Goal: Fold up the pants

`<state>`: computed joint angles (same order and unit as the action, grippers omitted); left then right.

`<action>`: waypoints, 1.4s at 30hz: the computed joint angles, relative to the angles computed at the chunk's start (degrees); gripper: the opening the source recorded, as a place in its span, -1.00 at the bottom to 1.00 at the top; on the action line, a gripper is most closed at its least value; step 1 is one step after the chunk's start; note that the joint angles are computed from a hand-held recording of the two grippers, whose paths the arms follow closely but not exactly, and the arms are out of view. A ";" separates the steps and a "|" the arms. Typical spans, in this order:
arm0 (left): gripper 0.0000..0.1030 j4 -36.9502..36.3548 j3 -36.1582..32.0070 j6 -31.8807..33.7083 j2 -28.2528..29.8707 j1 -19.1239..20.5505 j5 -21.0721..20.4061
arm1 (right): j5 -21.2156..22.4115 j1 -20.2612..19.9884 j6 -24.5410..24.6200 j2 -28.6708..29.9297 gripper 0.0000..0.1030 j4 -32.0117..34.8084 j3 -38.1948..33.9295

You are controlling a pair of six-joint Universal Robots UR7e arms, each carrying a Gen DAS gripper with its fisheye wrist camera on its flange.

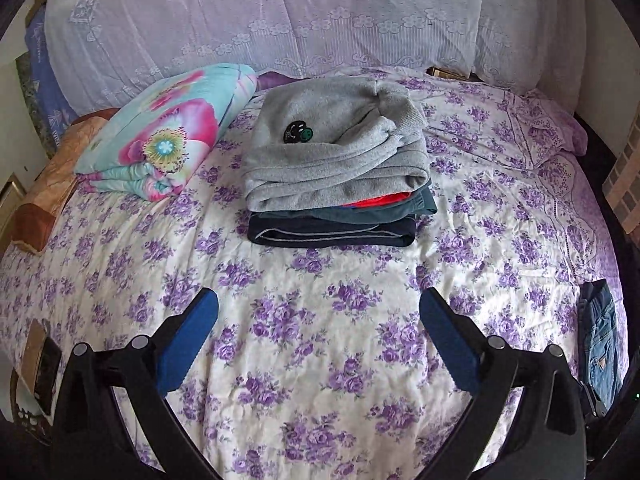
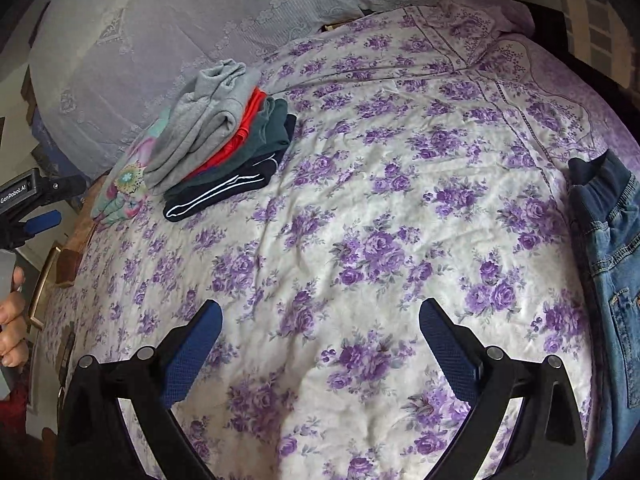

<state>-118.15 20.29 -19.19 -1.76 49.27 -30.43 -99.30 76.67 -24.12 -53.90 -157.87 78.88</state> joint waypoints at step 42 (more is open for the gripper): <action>0.92 -26.09 66.98 -5.96 -31.71 11.36 -9.40 | -26.74 9.67 -20.76 17.91 0.93 -24.03 0.19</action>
